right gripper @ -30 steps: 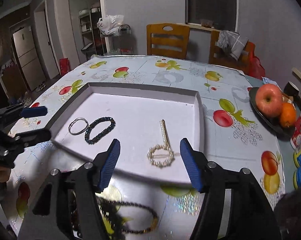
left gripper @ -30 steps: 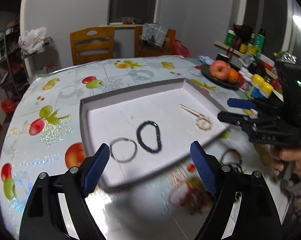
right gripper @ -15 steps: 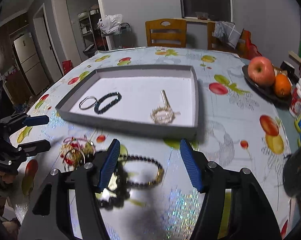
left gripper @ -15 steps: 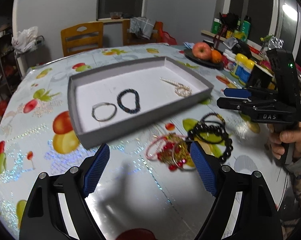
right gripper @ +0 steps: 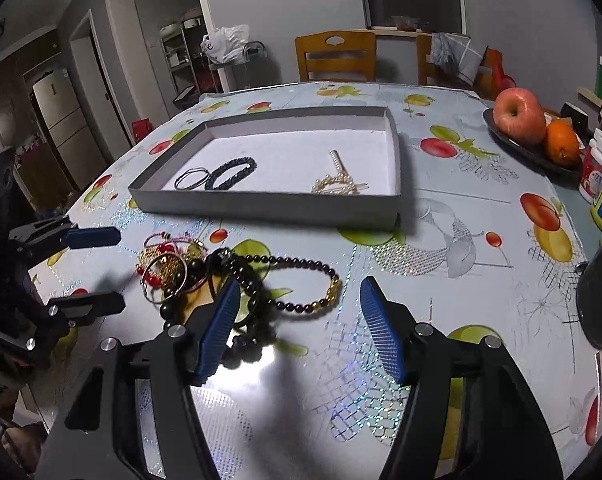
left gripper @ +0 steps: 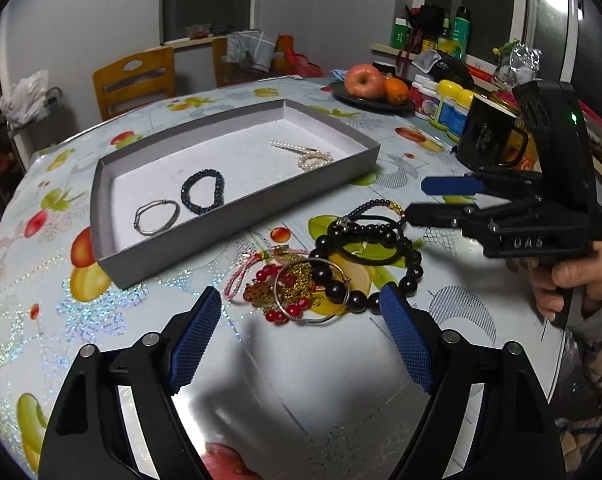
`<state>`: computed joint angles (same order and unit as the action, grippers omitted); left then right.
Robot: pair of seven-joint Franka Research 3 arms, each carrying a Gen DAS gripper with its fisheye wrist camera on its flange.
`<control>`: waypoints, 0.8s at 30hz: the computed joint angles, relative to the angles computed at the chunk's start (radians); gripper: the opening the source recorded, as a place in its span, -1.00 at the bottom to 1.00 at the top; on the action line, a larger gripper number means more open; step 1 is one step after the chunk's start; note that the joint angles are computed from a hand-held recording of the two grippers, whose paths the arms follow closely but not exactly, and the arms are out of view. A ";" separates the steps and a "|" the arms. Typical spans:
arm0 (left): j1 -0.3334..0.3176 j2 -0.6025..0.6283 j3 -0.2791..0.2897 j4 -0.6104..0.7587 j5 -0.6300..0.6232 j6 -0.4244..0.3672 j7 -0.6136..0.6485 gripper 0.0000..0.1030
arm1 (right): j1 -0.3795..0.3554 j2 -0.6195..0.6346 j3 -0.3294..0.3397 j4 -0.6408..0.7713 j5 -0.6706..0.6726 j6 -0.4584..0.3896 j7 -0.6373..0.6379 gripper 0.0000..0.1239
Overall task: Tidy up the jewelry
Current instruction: 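Move both grippers back toward the remaining bead jewelry pile, then close the right gripper on the black bead necklace while the left gripper grasps a bracelet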
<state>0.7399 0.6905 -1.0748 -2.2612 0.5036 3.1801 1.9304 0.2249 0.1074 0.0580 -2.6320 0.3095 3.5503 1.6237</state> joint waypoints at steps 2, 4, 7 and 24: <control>-0.009 -0.003 0.004 0.003 0.000 -0.012 0.002 0.44 | -0.006 0.000 0.005 -0.002 -0.020 -0.003 0.012 0.00; -0.019 -0.003 0.009 0.014 -0.018 -0.042 0.004 0.34 | 0.007 -0.001 0.003 -0.004 -0.002 0.003 -0.006 0.00; -0.038 -0.002 0.017 0.029 -0.064 -0.072 0.017 0.33 | 0.009 0.001 0.004 0.000 -0.006 -0.004 -0.011 0.00; -0.169 -0.024 0.100 0.076 -0.183 -0.074 0.073 0.01 | 0.043 0.012 -0.004 0.029 0.053 -0.036 -0.079 0.00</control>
<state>0.5709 0.6662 -0.9744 -2.1852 0.3201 3.1062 2.0032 0.2675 0.1196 0.0538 -2.6031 0.3621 3.5139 1.5450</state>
